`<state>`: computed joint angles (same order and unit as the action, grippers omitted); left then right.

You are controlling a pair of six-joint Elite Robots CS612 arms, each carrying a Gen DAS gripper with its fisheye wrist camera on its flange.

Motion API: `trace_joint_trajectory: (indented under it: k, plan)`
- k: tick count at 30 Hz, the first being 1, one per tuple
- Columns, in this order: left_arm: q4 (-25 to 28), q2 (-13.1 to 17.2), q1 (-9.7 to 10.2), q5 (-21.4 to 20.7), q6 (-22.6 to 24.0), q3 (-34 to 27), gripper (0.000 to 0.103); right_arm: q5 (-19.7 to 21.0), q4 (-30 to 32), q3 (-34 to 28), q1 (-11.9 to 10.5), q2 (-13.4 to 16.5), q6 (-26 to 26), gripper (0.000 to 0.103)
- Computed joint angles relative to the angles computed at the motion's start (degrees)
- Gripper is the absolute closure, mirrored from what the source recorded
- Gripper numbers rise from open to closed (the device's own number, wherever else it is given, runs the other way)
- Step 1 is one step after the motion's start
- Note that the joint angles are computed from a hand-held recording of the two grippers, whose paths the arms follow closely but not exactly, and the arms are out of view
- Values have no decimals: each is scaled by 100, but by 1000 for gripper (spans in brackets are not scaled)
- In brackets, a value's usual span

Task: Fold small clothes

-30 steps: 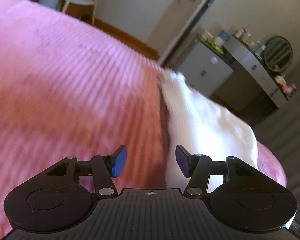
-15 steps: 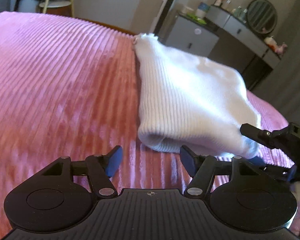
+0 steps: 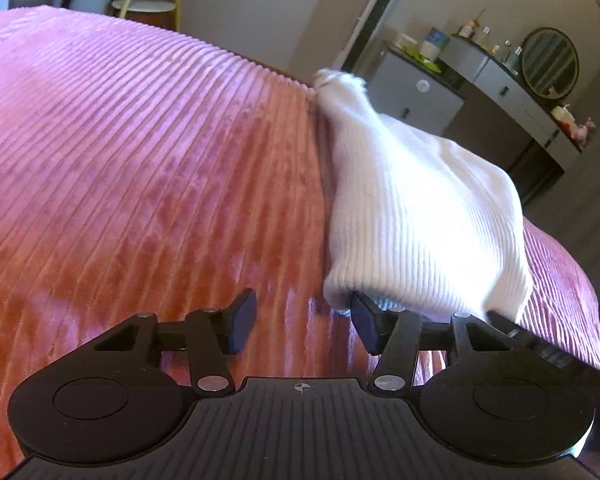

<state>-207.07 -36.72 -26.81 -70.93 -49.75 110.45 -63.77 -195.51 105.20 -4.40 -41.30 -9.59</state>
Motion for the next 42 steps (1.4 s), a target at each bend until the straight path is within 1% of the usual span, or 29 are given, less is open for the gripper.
trace_joint_trajectory:
  k: [1,2,3,4,5,6,7,8,9,10,11,12,13,14,15,16,18,19,20,21,22,24,27,30,32,36,38,40,42]
  plan:
    - [96,-70,-6,-25,-94,51,47,-36,-74,25,9,-17,-26,90]
    - [147,-134,-20,-8,-179,105,47,-50,-117,56,9,-62,-6,79]
    - [168,-203,-59,125,-245,177,47,-87,-181,83,3,-97,34,75]
    - [122,-256,-119,357,-228,239,47,-78,-301,118,-30,-126,60,70]
    - [-49,-285,-203,683,-123,297,47,-88,-437,151,-48,-154,113,70]
    - [-255,-274,-269,947,15,316,44,-125,-549,173,-56,-174,151,70]
    - [-439,-253,-309,1129,210,293,35,-162,-736,191,-54,-179,194,70]
    - [-611,-213,-316,1195,520,224,31,-167,-876,215,-49,-193,168,70]
    - [-646,-181,-298,1164,752,141,27,-151,-1008,206,-32,-186,86,70]
    - [-564,-158,-252,1052,918,32,28,-121,-1136,182,-12,-162,-52,70]
    - [-445,-148,-207,928,945,-56,28,-97,-1197,129,29,-133,-250,71]
    - [-352,-123,-157,800,850,-139,29,-119,-1229,65,80,-102,-461,72]
    - [-306,-94,-104,645,742,-219,30,-153,-1279,-18,135,-57,-620,78]
    - [-355,-38,-50,473,678,-297,30,-141,-1272,-93,169,-20,-789,80]
    - [-385,25,-15,356,663,-384,30,-157,-1290,-115,209,-9,-883,80]
    - [-281,64,2,350,678,-473,30,-194,-1255,-225,244,52,-932,80]
    - [85,153,27,427,666,-619,26,-452,-923,-466,335,153,-1073,80]
    - [158,205,73,315,549,-671,24,-629,-760,-552,376,199,-1180,80]
    - [142,258,110,211,431,-701,21,-873,-552,-644,426,253,-1376,80]
    - [110,309,122,180,455,-725,16,-969,-446,-711,459,294,-1503,80]
    - [29,365,104,243,647,-751,14,-982,-515,-753,462,367,-1557,80]
    - [-63,439,51,417,995,-791,12,-937,-659,-797,452,464,-1563,79]
    - [-176,496,82,339,955,-817,8,-859,-810,-867,435,576,-1446,78]
    - [-310,547,47,456,1117,-812,7,-808,-1022,-895,428,668,-1369,78]
    - [-332,556,32,497,1115,-816,6,-807,-1098,-889,429,686,-1383,78]
    - [-327,528,13,555,1145,-774,3,-856,-946,-818,423,571,-1507,78]
    - [-336,451,30,418,964,-653,3,-912,-846,-693,426,425,-1587,74]
    - [-338,362,28,384,770,-531,3,-895,-762,-556,393,283,-1436,68]
    - [-292,259,-20,516,748,-448,4,-804,-626,-471,338,167,-1143,65]
